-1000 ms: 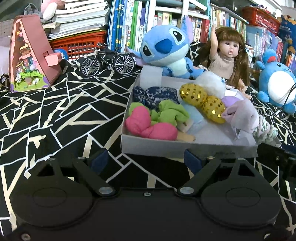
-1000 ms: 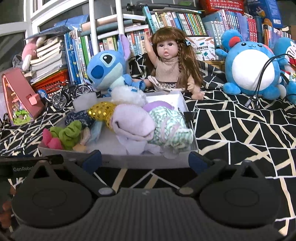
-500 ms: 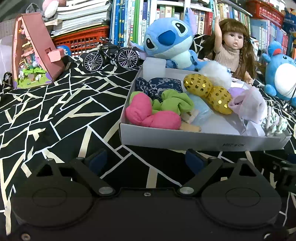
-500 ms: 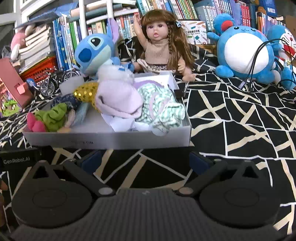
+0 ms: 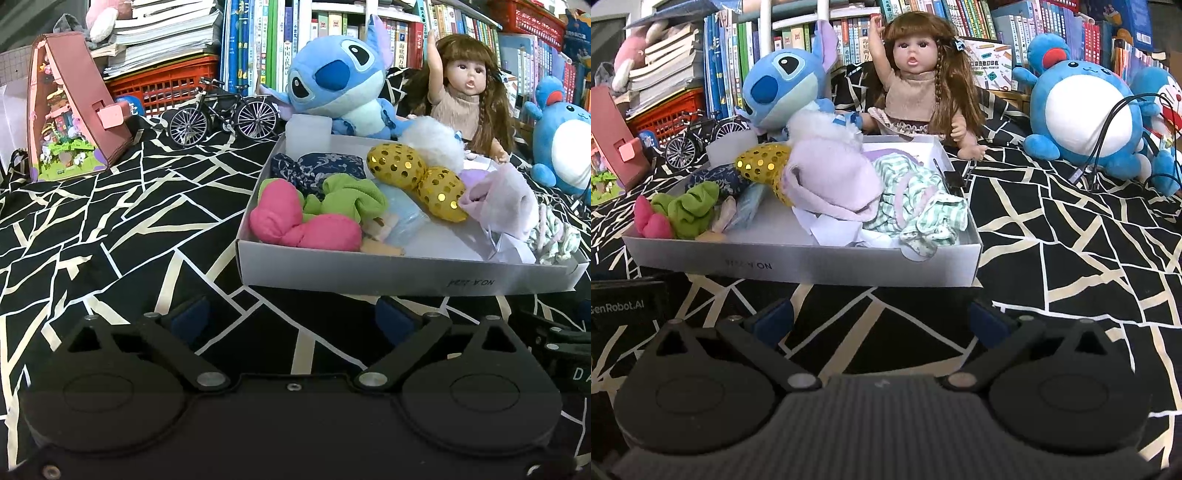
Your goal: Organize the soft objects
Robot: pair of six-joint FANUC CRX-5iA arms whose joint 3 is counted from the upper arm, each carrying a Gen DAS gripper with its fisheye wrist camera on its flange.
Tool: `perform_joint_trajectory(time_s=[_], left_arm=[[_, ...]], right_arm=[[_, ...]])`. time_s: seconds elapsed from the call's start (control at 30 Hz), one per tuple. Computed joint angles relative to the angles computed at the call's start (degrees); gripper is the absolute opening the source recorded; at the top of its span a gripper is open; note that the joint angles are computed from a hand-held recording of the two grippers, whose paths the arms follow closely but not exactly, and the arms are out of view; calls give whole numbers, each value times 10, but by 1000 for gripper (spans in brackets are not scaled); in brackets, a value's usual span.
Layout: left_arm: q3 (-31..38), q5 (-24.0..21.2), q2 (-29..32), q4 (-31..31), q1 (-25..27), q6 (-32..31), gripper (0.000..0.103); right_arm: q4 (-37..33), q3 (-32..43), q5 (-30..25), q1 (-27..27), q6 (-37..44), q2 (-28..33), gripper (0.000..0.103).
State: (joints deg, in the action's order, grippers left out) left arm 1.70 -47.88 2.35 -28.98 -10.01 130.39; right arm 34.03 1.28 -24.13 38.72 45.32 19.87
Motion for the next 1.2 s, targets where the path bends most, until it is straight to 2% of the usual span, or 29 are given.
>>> perform_joint_trajectory(time_s=[0.17, 1.2], left_arm=[[-3, 5, 0, 11, 5, -11, 103], [-2, 5, 2, 12, 6, -15, 103]], right_arm=[[5, 3, -6, 1, 1, 3, 103], [5, 3, -6, 1, 1, 3, 103]])
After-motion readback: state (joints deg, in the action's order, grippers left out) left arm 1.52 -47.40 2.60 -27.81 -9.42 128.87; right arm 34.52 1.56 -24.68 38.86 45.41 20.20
